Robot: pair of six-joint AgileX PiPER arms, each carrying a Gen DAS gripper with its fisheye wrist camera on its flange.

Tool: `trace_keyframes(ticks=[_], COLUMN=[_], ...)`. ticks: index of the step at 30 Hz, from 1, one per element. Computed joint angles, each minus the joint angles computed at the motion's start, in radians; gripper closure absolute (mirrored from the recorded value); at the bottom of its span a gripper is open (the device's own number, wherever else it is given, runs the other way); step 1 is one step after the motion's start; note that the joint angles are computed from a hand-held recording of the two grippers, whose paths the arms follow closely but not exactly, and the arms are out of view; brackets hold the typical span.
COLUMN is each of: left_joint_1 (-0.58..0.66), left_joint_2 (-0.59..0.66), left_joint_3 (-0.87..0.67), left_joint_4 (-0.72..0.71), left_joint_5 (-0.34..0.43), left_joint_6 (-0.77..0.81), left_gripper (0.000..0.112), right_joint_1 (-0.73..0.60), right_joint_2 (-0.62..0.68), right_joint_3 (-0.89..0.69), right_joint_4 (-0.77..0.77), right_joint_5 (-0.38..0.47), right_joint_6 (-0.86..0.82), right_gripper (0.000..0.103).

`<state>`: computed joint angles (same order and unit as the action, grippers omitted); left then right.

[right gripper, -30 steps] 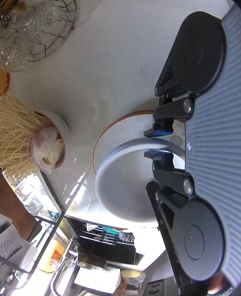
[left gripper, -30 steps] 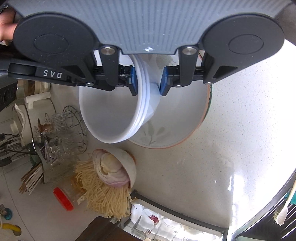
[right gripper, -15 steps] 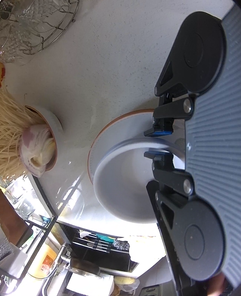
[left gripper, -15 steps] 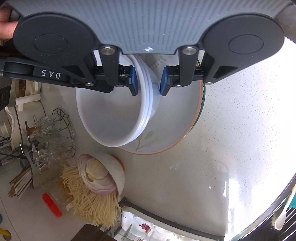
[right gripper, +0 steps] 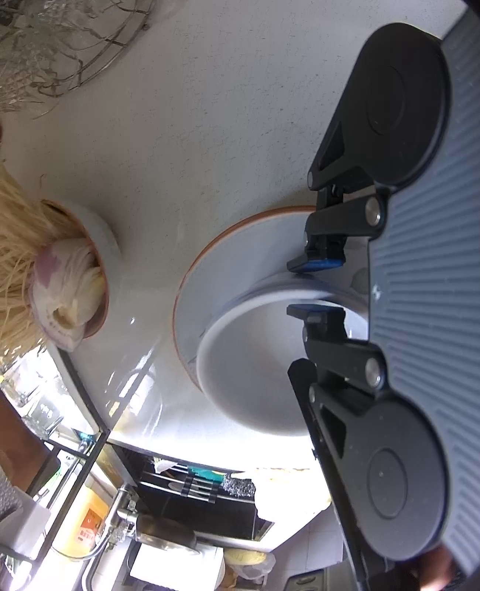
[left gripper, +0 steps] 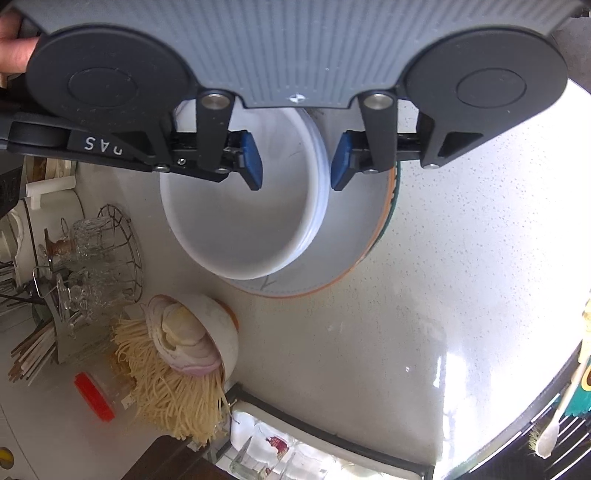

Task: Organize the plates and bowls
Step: 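Open the left gripper to release the ceramic bowl and lift away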

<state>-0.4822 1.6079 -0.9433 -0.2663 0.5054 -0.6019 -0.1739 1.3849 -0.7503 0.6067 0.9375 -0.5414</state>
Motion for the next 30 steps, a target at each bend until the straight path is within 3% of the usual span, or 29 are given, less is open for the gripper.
trace_keyframes(ticks=[5, 9, 20, 24, 30], left_joint_1=[0.012, 0.016, 0.039, 0.061, 0.056], left_joint_2=[-0.065, -0.100, -0.220, -0.264, -0.339], left_joint_3=[0.021, 0.013, -0.046, -0.061, -0.101], left_joint_4=[0.053, 0.095, 0.124, 0.106, 0.158], left_joint_5=[0.018, 0.041, 0.142, 0.166, 0.187], left_joint_6=[-0.043, -0.019, 0.191, 0.280, 0.284], left_gripper=[0.059, 0.059, 0.057, 0.057, 0.057], right_joint_1=[-0.014, 0.000, 0.174, 0.255, 0.347], right_joint_2=[-0.063, -0.137, -0.442, -0.538, -0.665], right_joint_3=[0.027, 0.060, 0.139, 0.140, 0.111], right_joint_4=[0.022, 0.011, -0.189, -0.269, -0.396], right_joint_5=[-0.012, -0.043, -0.160, -0.177, -0.175], right_joint_6=[-0.006, 0.038, 0.485, 0.647, 0.809], right_gripper=[0.068, 0.068, 0.068, 0.068, 0.068])
